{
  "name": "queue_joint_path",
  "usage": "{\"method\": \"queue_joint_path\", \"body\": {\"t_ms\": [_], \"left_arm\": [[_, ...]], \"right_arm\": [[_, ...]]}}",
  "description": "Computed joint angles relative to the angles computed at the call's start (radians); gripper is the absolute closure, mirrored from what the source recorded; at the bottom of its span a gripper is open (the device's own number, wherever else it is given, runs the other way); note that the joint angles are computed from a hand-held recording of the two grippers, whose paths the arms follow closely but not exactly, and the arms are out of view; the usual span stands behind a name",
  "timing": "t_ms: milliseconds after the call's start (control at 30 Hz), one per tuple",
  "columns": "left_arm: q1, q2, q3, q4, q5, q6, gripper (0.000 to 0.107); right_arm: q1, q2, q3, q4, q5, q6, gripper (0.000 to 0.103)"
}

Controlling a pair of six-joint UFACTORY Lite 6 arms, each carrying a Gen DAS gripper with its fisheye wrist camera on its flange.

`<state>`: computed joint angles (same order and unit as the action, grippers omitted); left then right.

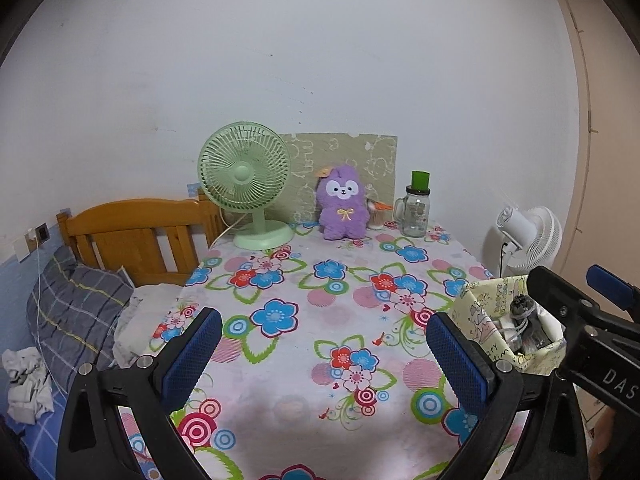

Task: Organize soft objects

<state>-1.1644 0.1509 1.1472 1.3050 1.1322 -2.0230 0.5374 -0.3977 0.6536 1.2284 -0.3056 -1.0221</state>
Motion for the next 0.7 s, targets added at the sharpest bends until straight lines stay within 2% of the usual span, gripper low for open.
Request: {"method": "queue_joint_path", "body": {"t_ms": [700], "left_arm": [[-0.02,0.005,0.007,-0.001,0.015,-0.002,0.004]], "right_arm": [[-0.018,-0.048,-0.03,0.004,0.003,-0.014,0.008]]}}
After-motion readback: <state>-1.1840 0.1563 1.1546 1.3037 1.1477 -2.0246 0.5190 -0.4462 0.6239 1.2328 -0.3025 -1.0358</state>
